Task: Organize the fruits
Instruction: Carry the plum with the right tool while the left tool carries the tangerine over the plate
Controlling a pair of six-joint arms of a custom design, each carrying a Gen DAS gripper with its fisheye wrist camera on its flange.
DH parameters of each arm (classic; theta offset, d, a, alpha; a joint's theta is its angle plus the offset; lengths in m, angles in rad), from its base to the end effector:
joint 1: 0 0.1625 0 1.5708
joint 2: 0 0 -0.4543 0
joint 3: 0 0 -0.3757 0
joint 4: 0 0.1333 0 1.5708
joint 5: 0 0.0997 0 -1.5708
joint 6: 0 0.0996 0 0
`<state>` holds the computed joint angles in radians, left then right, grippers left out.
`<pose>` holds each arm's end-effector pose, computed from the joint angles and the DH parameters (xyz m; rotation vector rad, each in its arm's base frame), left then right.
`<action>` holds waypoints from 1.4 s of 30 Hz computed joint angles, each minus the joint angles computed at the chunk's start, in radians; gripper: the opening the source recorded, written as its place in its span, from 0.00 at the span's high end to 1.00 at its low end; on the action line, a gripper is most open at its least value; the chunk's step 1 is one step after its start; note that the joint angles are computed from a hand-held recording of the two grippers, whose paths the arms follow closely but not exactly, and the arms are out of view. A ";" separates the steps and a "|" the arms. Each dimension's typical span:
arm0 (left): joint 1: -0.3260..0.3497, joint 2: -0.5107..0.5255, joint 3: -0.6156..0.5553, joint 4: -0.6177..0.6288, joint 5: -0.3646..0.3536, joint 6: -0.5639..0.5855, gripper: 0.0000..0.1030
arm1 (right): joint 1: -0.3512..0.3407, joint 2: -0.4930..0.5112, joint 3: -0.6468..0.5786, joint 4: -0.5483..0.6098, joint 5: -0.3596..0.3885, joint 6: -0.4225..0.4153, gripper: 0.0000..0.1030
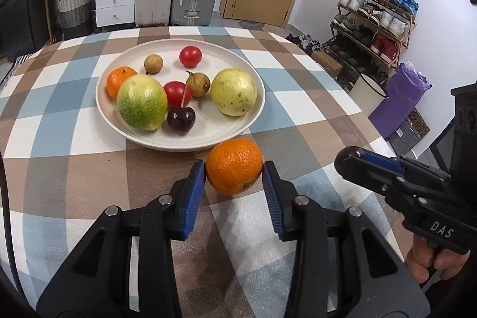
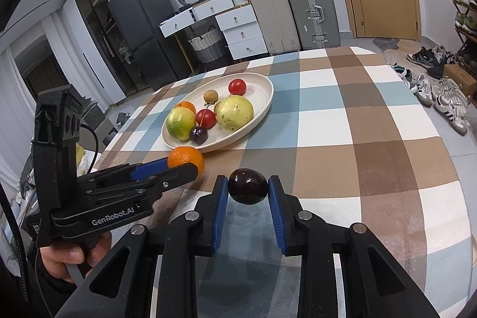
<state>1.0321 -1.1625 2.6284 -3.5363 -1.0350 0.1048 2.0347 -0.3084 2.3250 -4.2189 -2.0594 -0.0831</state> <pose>-0.0206 -0.3934 0.1784 0.6527 2.5369 -0.8055 0.2578 -0.3219 -0.0507 0.5027 -2.5827 0.9649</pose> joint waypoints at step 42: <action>0.028 -0.148 -0.113 0.069 0.074 0.105 0.65 | -0.036 -0.015 -0.226 0.106 0.118 -0.102 0.73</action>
<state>1.0603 -1.3105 2.5152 -3.4672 -0.9612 0.2102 1.9985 -0.3235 2.0994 -4.1126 -1.9417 -0.1855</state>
